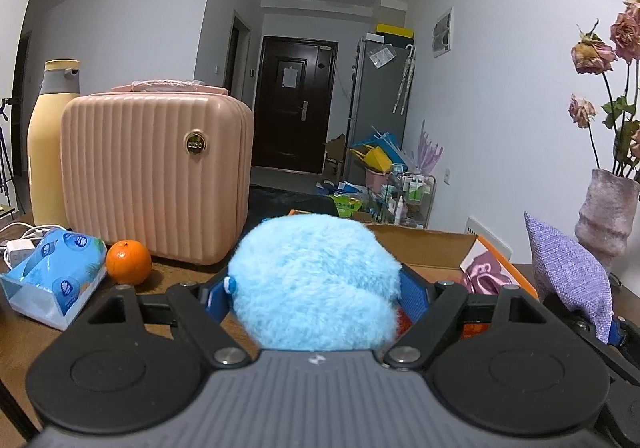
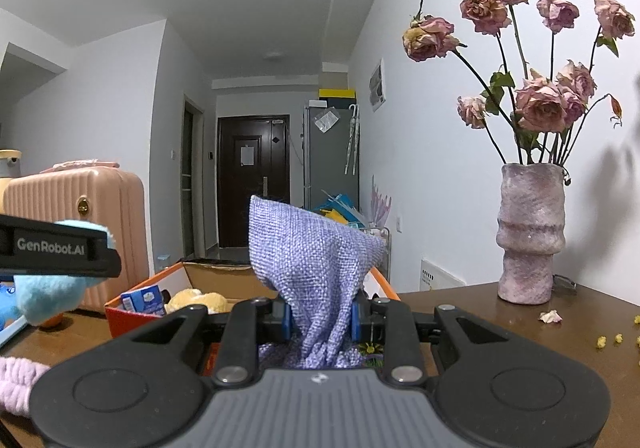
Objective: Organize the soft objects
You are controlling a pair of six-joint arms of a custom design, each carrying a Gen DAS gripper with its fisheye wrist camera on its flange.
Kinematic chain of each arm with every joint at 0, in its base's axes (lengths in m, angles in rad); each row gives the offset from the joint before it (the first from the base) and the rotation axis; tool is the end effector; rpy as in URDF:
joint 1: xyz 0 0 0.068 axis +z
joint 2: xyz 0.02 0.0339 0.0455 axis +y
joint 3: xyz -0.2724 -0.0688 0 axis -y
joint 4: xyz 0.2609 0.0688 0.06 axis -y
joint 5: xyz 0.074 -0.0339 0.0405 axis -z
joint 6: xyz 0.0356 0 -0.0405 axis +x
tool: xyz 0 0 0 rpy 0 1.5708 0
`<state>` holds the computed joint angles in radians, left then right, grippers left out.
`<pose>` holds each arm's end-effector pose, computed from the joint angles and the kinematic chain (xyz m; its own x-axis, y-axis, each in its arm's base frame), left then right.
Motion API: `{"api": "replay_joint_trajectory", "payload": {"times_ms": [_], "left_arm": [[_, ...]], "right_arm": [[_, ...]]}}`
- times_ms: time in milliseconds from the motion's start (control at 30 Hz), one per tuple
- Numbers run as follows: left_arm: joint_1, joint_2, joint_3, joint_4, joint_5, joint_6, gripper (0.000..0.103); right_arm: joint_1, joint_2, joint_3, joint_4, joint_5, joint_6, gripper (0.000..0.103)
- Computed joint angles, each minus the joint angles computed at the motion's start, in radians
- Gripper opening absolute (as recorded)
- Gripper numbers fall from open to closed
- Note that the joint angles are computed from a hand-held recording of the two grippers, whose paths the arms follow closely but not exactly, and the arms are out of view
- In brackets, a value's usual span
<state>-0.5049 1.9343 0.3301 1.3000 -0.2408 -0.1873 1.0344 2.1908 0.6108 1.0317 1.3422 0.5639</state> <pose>0.2419 -0.1240 0.0728 -0.3080 -0.0364 -0.9507 0.2171 0.9702 -0.1075 0.1861 0.2452 0.0310 -0.1022 0.0651 -0.9926 0.3368 0.9412 0.0271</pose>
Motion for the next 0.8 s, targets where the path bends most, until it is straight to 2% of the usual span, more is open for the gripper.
{"api": "replay_joint_trajectory", "payload": {"times_ms": [167, 400, 800], "left_arm": [[0.008, 0.013, 0.044, -0.024, 0.004, -0.001, 0.081], [0.007, 0.036, 0.102, -0.045, -0.003, 0.004, 0.081], [0.023, 0.091, 0.224, -0.102, 0.007, 0.012, 0.081]], "right_arm": [[-0.040, 0.023, 0.009, 0.111, -0.034, -0.100, 0.025], [-0.095, 0.052, 0.038, 0.204, -0.092, -0.205, 0.025], [-0.191, 0.081, 0.087, 0.296, -0.197, -0.317, 0.025]]}}
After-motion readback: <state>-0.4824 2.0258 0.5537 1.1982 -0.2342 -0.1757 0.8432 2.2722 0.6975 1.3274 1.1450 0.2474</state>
